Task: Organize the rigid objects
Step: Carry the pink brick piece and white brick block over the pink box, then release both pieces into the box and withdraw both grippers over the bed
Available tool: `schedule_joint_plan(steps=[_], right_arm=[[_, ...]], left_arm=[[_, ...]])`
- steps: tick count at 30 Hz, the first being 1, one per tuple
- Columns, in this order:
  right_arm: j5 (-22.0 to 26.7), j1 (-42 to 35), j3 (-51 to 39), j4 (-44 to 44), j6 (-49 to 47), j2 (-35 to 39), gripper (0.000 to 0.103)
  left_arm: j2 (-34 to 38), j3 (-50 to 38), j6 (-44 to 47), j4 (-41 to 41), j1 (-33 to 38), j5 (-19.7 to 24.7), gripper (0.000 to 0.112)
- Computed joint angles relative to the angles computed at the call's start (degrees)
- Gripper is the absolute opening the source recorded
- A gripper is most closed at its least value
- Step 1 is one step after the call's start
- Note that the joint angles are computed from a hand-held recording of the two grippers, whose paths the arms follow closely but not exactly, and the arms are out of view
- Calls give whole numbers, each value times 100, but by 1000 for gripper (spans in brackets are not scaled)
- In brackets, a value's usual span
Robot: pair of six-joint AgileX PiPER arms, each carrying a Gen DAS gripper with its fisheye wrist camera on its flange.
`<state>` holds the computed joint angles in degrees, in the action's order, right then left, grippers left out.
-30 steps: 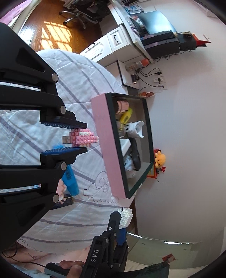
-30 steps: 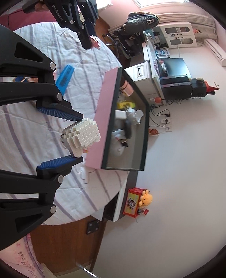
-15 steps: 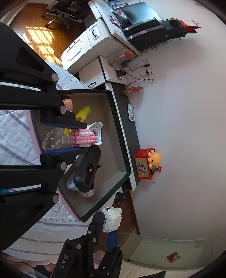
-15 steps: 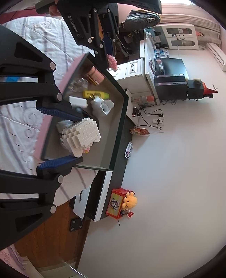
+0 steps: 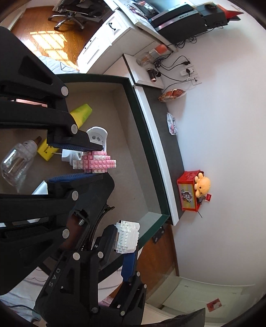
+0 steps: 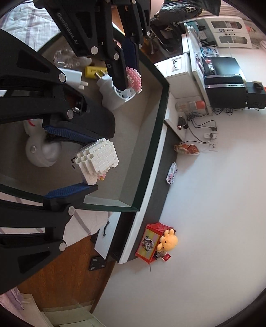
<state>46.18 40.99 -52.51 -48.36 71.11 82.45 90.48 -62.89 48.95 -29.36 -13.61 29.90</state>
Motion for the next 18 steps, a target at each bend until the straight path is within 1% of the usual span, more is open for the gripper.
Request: schedule_joint_plan(steps=[2, 5, 7, 9, 11, 12, 13, 14, 15, 16, 18], right_arm=[[-115, -137, -7, 74, -84, 106, 43], [-383, -266, 95, 44, 10, 111, 43], [-391, -236, 142, -74, 160, 107, 43], [-422, -198, 167, -81, 231, 84, 43], [-325, -90, 191, -234, 433, 35, 45], [-296, -55, 191, -235, 451, 5, 51], [-250, 27, 223, -310, 573, -57, 55], [-160, 128, 233, -418, 723, -89, 63], [3, 250, 205, -446, 793, -108, 67], [147, 363, 180, -441, 826, -143, 69], [413, 627, 219, -565, 1046, -291, 75]], left_arm=[[28, 48, -100, 79, -34, -120, 20], [19, 134, -15, -106, 7, -228, 20], [-58, 249, -301, 183, -55, -407, 21], [-150, 366, -189, 50, -15, -469, 25], [-256, 439, -108, -83, 73, -402, 43], [-355, 518, -70, -157, 112, -436, 59], [-497, 645, 35, -265, 147, -527, 69], [-622, 764, 145, -365, 183, -635, 71], [-751, 841, 266, -478, 251, -682, 77], [-904, 935, 324, -538, 304, -691, 83], [-1211, 1099, 437, -692, 469, -675, 90]])
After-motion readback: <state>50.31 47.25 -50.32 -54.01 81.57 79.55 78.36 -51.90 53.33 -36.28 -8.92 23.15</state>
